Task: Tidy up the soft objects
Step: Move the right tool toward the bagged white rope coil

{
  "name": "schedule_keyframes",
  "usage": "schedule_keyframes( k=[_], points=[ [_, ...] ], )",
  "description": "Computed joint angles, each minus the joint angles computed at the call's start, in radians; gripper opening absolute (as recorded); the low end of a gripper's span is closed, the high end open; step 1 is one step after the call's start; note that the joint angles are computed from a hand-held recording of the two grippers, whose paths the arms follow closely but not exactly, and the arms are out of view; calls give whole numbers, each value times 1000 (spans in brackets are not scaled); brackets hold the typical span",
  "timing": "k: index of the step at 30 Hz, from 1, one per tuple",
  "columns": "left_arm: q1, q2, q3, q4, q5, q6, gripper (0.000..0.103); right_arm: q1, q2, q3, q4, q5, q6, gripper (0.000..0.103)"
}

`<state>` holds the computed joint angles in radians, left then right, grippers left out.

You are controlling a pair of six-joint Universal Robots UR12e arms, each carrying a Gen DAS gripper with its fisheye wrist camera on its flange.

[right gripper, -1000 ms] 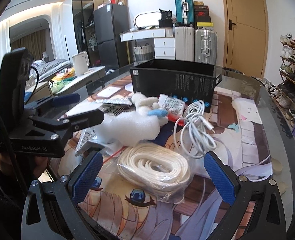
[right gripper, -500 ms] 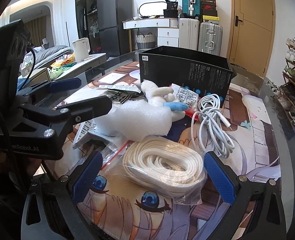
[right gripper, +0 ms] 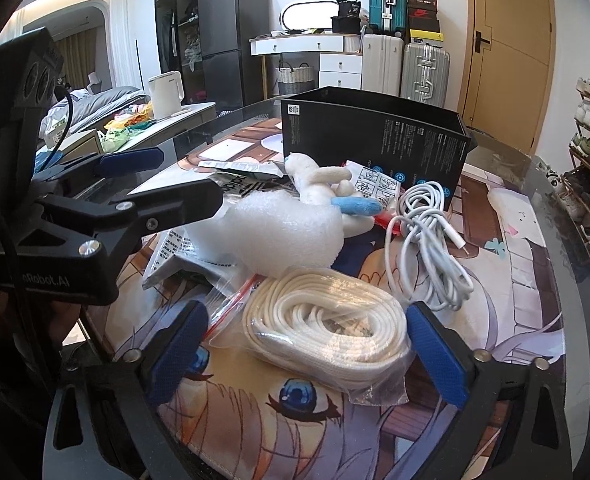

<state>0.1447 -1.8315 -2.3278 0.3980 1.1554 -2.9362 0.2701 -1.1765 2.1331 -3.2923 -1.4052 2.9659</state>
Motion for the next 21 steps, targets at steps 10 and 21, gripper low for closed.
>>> schedule_keyframes(
  k=[10, 21],
  points=[
    [0, 0, 0, 0, 0, 0, 103, -26, -4, 18, -51, 35, 21, 57],
    [0, 0, 0, 0, 0, 0, 103, -51, -22, 43, -78, 75, 20, 48]
  ],
)
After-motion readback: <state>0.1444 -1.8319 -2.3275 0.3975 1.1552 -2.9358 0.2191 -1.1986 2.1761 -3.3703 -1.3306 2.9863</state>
